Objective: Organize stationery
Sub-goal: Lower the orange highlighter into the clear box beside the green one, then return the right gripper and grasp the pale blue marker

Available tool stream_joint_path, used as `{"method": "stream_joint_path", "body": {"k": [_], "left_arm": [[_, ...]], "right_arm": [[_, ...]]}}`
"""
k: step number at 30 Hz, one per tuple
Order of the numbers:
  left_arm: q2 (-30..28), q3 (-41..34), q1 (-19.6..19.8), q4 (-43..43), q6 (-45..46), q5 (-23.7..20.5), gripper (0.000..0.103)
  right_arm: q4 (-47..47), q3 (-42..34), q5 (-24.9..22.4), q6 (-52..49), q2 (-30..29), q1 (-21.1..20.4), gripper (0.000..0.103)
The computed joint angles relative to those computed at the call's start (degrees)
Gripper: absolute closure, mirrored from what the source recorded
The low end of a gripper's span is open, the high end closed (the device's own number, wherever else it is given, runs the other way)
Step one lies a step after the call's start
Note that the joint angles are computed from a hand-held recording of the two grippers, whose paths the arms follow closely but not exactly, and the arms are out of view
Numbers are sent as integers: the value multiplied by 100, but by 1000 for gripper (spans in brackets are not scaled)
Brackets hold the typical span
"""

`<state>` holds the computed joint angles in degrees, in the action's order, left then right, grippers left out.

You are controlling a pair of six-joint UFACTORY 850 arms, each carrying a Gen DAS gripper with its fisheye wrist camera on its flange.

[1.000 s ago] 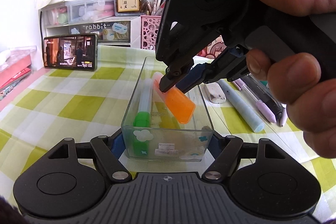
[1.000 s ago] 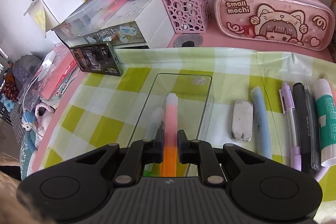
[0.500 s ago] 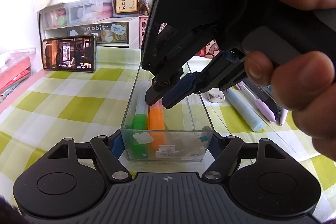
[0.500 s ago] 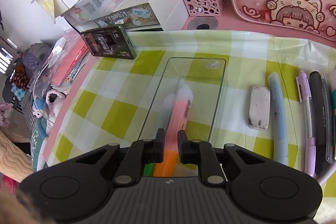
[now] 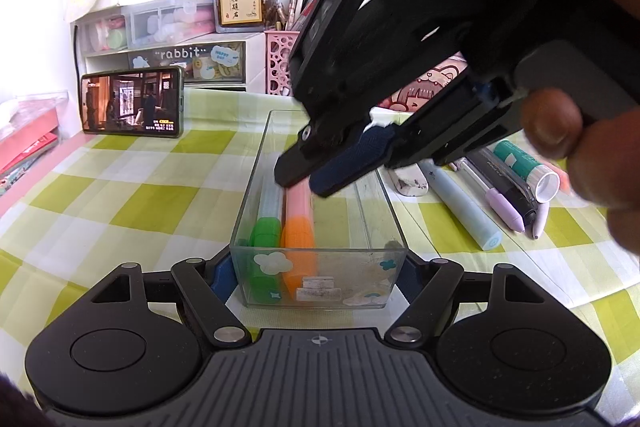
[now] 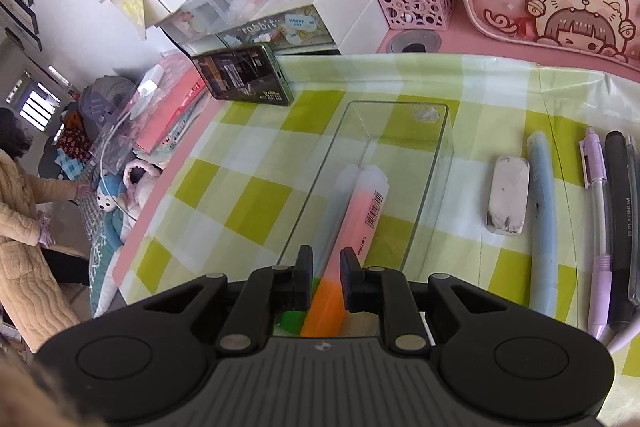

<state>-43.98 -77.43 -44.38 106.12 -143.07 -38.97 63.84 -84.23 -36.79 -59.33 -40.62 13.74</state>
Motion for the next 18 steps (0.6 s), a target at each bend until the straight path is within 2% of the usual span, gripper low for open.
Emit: {"method": "stream_joint_path", "body": {"k": [5,11,14,16,18], "left_arm": [[0,1,4,9,-7,2,29],[1,3,1,6,-6,-1,29],[-3,2,1,-6,4,-18,29],[-7,0,6,-3,4,-20,29],[-4,4,3,-4,6,-20,29]], "right_arm": [[886,383,232,-882,307,-139,88],[2415,918,986,-2098,721,-446,83],[3058,1091,1580,-2582,795,-541,82],[3209,1137,1788,-2712,763,-603,82],[3189,1154,1774,-2595,688,-705,82]]}}
